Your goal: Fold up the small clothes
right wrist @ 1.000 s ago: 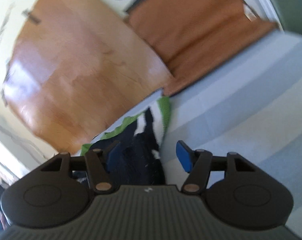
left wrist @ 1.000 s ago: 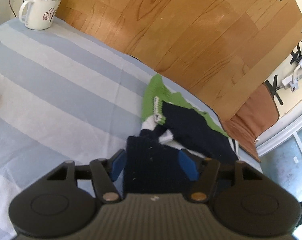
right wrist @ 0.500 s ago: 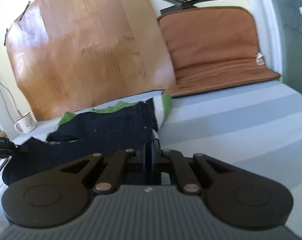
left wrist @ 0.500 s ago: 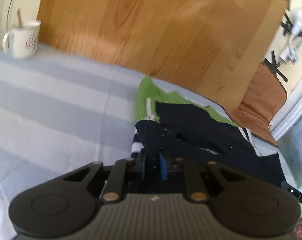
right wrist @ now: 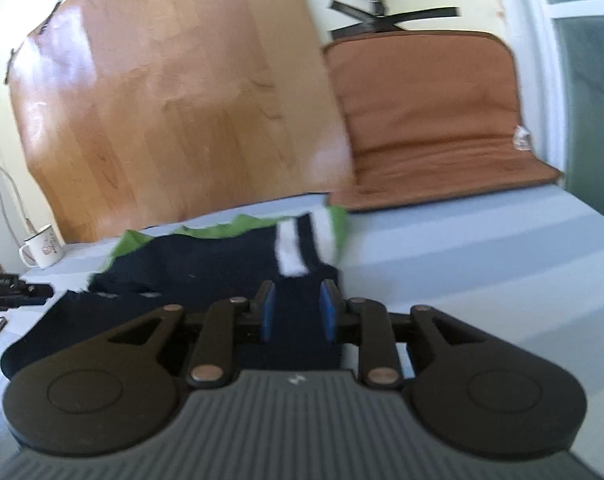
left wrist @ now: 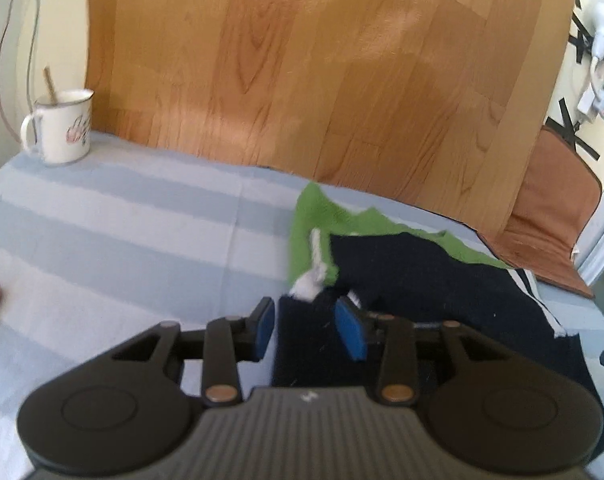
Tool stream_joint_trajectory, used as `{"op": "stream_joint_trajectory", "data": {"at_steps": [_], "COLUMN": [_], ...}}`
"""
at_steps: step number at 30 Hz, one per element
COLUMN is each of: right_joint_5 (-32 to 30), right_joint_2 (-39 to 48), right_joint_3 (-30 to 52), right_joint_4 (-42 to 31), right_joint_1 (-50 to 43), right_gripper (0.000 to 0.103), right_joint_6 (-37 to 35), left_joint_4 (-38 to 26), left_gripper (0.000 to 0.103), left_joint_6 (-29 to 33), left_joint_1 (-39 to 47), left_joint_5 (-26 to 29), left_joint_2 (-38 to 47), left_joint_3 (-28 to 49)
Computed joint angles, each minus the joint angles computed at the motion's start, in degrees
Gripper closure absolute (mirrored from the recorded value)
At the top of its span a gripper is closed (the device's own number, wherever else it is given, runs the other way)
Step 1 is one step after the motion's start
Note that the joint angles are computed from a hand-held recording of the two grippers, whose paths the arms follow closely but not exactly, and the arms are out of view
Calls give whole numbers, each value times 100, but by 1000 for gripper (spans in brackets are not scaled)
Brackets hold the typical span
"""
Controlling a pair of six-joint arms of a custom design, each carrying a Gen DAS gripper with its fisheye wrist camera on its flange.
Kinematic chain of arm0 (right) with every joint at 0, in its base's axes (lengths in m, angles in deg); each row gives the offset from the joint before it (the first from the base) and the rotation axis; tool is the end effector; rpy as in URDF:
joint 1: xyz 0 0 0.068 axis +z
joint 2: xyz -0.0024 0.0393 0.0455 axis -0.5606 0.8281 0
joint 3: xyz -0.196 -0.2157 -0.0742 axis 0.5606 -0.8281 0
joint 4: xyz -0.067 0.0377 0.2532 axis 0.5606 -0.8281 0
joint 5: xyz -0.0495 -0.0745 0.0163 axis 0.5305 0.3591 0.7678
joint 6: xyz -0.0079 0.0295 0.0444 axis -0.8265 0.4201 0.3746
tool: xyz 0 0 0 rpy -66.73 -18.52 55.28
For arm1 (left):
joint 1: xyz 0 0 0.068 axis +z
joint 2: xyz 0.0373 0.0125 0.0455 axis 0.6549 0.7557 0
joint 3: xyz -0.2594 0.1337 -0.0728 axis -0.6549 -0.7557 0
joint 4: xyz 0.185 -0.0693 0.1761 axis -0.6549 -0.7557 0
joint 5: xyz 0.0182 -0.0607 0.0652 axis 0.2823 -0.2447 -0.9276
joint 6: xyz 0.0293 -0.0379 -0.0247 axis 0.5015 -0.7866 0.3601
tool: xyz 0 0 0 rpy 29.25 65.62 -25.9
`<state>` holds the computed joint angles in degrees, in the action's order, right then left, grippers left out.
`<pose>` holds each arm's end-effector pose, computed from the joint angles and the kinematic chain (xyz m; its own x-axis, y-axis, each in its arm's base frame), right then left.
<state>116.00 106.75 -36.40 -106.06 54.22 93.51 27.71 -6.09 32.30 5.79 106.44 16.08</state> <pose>0.0366 0.1793 0.1382 -0.3542 0.3880 -0.8509 0.3267 0.9039 0.2762 0.2815 -0.0558 0.1499 -0.6429 0.1019 -0.7592 0.4140 0.8801 -0.2324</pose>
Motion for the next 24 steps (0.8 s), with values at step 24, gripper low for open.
{"op": "stream_joint_trajectory", "data": {"at_steps": [24], "right_joint_5": [98], "right_joint_2": [-130], "right_joint_3": [-1222], "right_joint_4": [2918], "right_joint_1": [-471], "right_gripper": [61], "right_joint_6": [-939], "left_joint_4": [2274], "left_gripper": [41], "left_joint_6": [531], "left_joint_1": [-1459], "left_joint_5": [-2331], "left_joint_2": [1336], "left_joint_3": [-481]}}
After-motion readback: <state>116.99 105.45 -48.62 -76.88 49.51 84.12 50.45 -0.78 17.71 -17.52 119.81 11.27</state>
